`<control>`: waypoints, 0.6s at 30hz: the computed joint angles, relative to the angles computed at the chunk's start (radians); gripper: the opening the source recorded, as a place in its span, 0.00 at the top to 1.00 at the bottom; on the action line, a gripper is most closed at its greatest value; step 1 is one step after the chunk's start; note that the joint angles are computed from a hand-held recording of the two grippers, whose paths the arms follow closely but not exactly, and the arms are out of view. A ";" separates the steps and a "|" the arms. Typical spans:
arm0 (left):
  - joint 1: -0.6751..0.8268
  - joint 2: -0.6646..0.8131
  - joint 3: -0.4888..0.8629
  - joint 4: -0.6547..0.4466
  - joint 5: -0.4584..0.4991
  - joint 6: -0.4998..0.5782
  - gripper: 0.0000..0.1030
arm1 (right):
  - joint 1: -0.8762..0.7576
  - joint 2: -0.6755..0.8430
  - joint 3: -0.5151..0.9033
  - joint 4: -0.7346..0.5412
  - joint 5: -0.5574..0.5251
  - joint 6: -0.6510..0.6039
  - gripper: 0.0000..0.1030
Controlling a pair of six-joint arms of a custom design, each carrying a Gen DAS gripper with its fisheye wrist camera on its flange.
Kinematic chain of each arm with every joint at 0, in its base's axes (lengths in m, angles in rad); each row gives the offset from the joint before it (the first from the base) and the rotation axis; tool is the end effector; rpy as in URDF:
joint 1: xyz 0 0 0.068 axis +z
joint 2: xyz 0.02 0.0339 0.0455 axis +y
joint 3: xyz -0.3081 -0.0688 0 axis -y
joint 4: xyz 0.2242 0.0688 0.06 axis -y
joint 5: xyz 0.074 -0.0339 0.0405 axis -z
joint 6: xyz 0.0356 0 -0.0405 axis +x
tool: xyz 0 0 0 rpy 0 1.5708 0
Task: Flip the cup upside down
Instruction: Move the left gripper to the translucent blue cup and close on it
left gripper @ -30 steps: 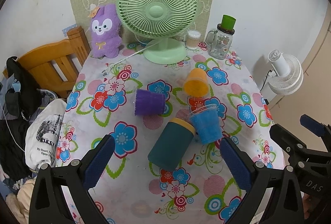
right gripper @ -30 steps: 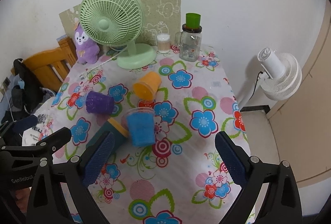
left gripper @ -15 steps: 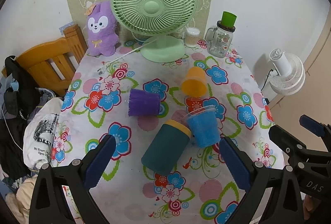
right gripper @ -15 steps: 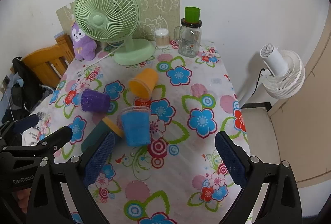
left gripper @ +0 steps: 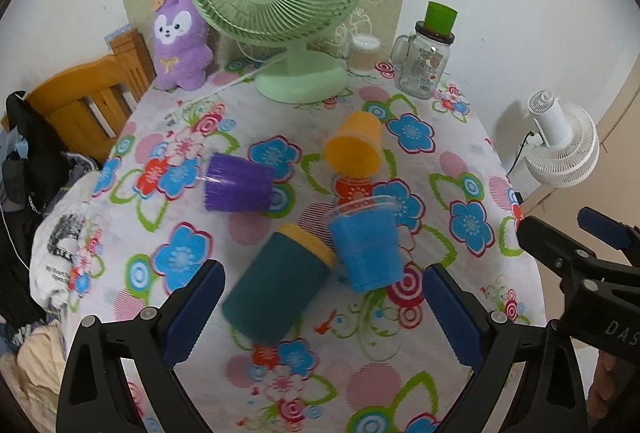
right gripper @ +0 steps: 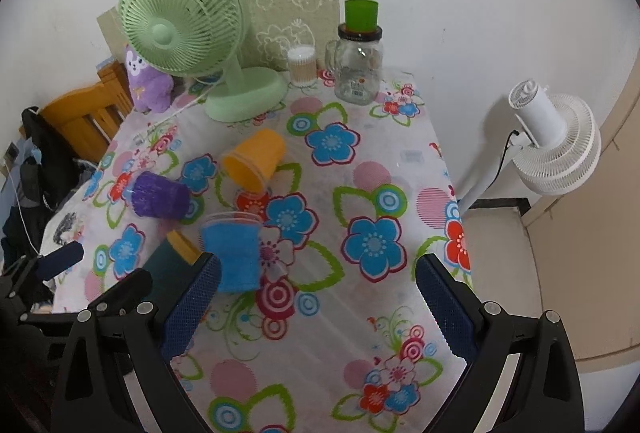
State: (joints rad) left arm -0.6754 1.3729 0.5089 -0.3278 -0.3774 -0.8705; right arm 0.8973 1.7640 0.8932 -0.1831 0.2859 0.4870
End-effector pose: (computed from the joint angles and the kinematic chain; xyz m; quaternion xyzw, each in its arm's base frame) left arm 0.1567 -0.1087 0.1846 -0.1291 0.9566 0.0027 0.2611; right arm 0.2093 0.2462 0.1890 -0.1593 0.9443 0.0554 0.2827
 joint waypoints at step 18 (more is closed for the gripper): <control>-0.032 0.407 0.053 0.285 -0.003 -0.154 0.07 | -0.170 0.203 0.010 0.171 -0.157 -0.185 0.04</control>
